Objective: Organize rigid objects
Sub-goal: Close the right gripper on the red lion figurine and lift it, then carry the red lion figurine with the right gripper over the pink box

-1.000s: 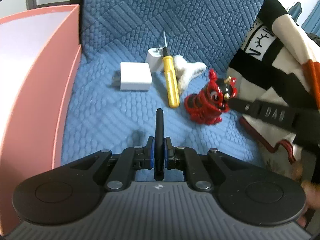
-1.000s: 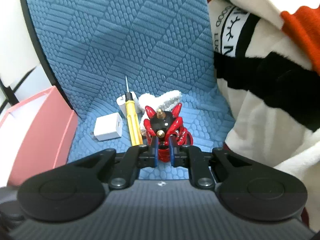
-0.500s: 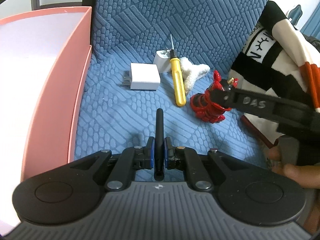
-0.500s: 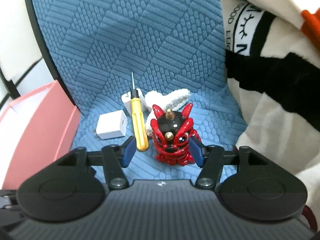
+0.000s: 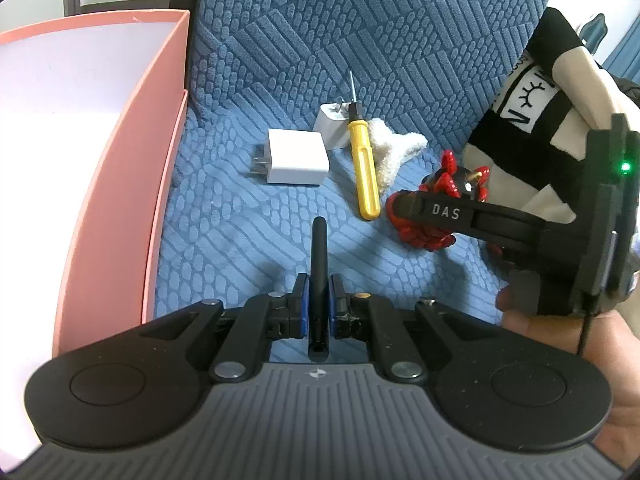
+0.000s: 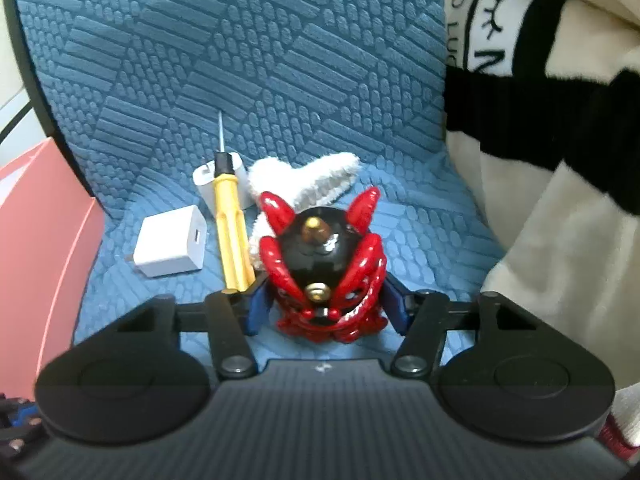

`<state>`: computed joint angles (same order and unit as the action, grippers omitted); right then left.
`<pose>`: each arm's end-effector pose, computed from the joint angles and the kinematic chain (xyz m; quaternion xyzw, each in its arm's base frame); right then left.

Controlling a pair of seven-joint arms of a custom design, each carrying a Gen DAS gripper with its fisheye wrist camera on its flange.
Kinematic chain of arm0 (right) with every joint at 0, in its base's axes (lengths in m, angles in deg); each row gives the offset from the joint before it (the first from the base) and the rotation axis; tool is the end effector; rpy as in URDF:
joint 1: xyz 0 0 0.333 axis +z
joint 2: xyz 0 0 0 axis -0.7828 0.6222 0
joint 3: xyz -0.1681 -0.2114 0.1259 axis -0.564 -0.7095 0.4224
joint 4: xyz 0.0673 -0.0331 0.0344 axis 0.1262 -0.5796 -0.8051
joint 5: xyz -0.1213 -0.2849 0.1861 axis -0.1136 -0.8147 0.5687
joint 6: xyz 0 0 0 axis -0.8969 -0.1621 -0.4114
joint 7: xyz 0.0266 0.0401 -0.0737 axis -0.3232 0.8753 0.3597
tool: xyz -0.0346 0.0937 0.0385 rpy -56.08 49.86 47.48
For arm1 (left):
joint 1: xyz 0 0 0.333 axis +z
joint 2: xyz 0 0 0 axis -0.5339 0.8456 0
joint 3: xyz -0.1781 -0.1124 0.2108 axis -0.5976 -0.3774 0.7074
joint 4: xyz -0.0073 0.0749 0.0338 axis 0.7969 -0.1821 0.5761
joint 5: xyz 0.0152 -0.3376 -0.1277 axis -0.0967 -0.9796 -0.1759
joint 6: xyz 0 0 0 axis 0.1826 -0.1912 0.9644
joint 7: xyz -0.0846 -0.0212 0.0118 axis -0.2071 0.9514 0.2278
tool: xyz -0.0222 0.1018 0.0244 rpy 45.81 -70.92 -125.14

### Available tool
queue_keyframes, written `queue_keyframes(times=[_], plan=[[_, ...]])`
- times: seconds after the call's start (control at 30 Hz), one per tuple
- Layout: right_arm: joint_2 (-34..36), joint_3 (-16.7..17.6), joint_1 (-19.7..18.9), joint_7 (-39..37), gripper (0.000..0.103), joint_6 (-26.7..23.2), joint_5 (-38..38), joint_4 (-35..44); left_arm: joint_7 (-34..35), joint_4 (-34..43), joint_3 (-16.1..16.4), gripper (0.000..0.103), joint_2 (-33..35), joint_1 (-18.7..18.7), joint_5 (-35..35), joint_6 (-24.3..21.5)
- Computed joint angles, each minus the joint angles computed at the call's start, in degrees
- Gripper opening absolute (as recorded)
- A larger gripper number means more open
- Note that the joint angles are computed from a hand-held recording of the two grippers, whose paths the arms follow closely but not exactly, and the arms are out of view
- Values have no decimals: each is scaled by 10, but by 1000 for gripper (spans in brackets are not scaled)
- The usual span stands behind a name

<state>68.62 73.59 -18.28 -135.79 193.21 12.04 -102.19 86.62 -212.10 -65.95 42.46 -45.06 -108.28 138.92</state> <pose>0.3740 0.3365 0.3385 -0.4028 0.8406 -0.2885 0.2188 0.4440 -0.1606 0.3451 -0.4619 0.8251 -0.3251 0.0089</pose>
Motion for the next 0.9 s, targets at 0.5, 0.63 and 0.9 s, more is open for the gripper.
queue_keyframes(times=[0.5, 0.63, 0.9], plan=[[-31, 26, 24, -9, 48, -23, 22, -4, 8, -4, 4, 11, -15, -2, -8, -7], [-40, 35, 32, -5, 47, -13, 42, -12, 7, -5, 6, 11, -18, -1, -8, -9], [-42, 44, 42, 14, 39, 8, 64, -22, 4, -2, 10, 11, -16, 2, -5, -13]])
